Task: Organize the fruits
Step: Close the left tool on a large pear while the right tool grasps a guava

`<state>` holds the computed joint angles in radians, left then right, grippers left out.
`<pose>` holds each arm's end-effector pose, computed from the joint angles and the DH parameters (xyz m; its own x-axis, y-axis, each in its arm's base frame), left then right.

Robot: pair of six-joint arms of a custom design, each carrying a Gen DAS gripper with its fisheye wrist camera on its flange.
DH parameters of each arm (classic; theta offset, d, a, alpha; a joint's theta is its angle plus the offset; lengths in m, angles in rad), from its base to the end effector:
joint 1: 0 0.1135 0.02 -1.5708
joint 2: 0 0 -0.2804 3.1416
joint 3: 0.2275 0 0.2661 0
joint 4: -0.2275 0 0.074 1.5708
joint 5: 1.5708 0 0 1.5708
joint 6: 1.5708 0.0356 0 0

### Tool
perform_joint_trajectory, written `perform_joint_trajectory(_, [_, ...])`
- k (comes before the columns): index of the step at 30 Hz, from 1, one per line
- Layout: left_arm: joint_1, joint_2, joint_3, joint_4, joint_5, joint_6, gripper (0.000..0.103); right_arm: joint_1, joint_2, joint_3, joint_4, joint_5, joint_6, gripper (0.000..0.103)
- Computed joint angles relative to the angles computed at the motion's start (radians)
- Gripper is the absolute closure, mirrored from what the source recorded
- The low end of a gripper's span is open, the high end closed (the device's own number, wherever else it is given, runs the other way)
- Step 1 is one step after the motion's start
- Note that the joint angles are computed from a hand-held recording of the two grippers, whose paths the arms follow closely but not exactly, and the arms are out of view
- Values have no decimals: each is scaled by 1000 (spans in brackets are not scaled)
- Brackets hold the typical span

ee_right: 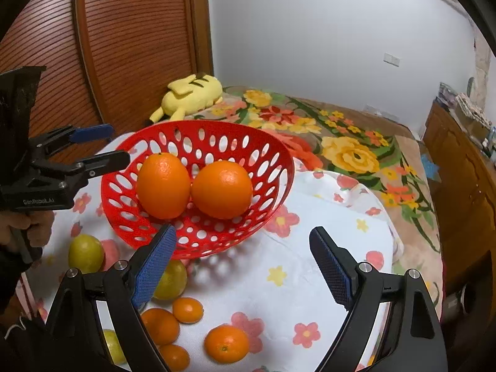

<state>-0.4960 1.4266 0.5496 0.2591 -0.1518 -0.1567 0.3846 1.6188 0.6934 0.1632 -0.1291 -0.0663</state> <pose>0.2494 -0.1288 0.1668 -0.5598 0.1275 -0.8188 0.2781 0.9597 -0.0407 0.2916 0.1230 0.1471 -0.6083 -0.3171 -0.7276 -0.4998 0.8652 0.0408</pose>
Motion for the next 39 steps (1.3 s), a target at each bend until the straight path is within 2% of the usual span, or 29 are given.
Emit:
perform_joint_trajectory(9, [-57, -154, -81, -53, -43, -20, 22, 37, -160, -143, 86, 42, 100, 14])
perform_joint_trajectory(15, [-96, -275, -157, -94, -65, -46, 19, 93, -286, -274, 156, 128, 198, 13])
perform_joint_trajectory(24, [-154, -495, -278, -189, -121, -115, 16, 266, -467, -425, 157, 310, 299, 13])
perform_joint_trajectory(30, [-180, -653, -348, -284, -158, -152, 15, 402, -415, -497, 269, 414, 392, 13])
perform_joint_trajectory(34, [-215, -751, -396, -343, -191, -169, 15, 451, -315, -521, 376, 425, 431, 13])
perform_joint_trajectory(39, [-231, -785, -457, -324, -212, -196, 15, 522, -177, -525, 480, 462, 464, 13])
